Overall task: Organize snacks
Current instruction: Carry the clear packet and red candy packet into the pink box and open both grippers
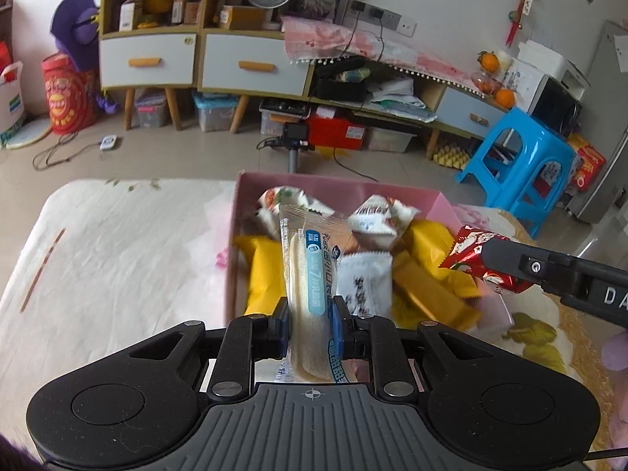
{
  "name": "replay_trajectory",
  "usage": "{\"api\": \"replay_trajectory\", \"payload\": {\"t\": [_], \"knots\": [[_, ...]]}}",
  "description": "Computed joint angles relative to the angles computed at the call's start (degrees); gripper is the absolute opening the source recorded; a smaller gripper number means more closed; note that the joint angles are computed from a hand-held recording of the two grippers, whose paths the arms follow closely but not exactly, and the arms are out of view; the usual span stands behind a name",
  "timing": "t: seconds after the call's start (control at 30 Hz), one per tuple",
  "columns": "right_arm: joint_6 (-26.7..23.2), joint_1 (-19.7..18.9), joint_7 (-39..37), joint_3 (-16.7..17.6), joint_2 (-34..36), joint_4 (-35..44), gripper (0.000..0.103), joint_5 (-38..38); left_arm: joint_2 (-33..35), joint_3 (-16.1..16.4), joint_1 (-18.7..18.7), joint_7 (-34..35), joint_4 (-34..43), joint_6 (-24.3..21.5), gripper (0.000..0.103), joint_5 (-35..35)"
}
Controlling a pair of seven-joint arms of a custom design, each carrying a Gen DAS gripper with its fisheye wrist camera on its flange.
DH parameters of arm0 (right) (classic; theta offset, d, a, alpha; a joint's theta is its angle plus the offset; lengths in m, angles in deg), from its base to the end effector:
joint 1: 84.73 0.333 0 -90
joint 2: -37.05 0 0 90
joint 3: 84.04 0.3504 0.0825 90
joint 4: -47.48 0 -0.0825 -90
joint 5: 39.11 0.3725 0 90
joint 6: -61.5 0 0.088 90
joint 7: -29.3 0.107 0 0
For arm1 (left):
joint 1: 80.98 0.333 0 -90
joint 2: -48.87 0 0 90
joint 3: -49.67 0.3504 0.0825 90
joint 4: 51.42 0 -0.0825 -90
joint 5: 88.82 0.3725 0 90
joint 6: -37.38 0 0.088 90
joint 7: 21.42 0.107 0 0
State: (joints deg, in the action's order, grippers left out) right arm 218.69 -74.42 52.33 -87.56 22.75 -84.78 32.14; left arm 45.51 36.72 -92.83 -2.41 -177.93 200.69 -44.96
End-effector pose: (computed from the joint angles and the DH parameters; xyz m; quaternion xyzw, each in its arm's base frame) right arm 0.4858 0.0178 0.5393 -0.6946 0.5348 -0.1574 0.4547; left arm 0.4802 -0.2652 0.5142 -0.6949 0.6041 -0.3270 0.2129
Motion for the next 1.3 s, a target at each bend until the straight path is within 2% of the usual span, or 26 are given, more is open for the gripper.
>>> {"api": "replay_trajectory", "payload": {"t": [0.23,0.33,0.5,0.77,0.93,1.03,1.13,1.17,1.3], "knots": [[0.2,-1.3,7.5,0.3,3.9,2.5,0.021,-2.1,5.1,0.5,-0.4,-5.4,4.9,-1.2,0.018,3.2],[-0.2,-1.8,10.0,0.3,5.3,3.2,0.021,-2.9,6.9,0.9,-1.2,-7.4,7.2,-3.1,0.018,6.5],[-2.1,-2.3,9.8,0.1,6.4,4.1,0.021,-1.3,9.2,1.9,-2.0,-11.5,9.5,-3.6,0.018,10.0],[-2.9,-3.0,12.3,0.8,7.3,4.3,0.022,-3.8,10.0,3.1,-2.3,-17.7,10.0,-1.7,0.019,14.1],[-4.3,-3.3,12.7,0.4,7.3,4.8,0.031,-2.4,9.8,3.1,-2.4,-18.7,9.9,-1.0,0.023,16.0],[-4.7,-3.7,14.7,0.5,7.3,4.7,0.036,-3.3,9.4,2.6,-2.2,-17.0,9.5,-1.4,0.031,14.0],[-4.6,-3.8,15.2,0.6,6.6,4.1,0.039,-4.6,8.5,2.2,-2.1,-14.8,8.9,-1.8,0.046,11.9],[-4.4,-3.8,15.2,0.6,6.3,3.9,0.043,-5.0,8.0,2.2,-2.1,-14.8,8.4,-1.5,0.052,12.0],[-4.4,-3.7,13.9,0.3,5.0,3.2,0.057,-5.4,6.1,1.5,-2.1,-12.3,6.9,-2.2,0.064,11.2]]}}
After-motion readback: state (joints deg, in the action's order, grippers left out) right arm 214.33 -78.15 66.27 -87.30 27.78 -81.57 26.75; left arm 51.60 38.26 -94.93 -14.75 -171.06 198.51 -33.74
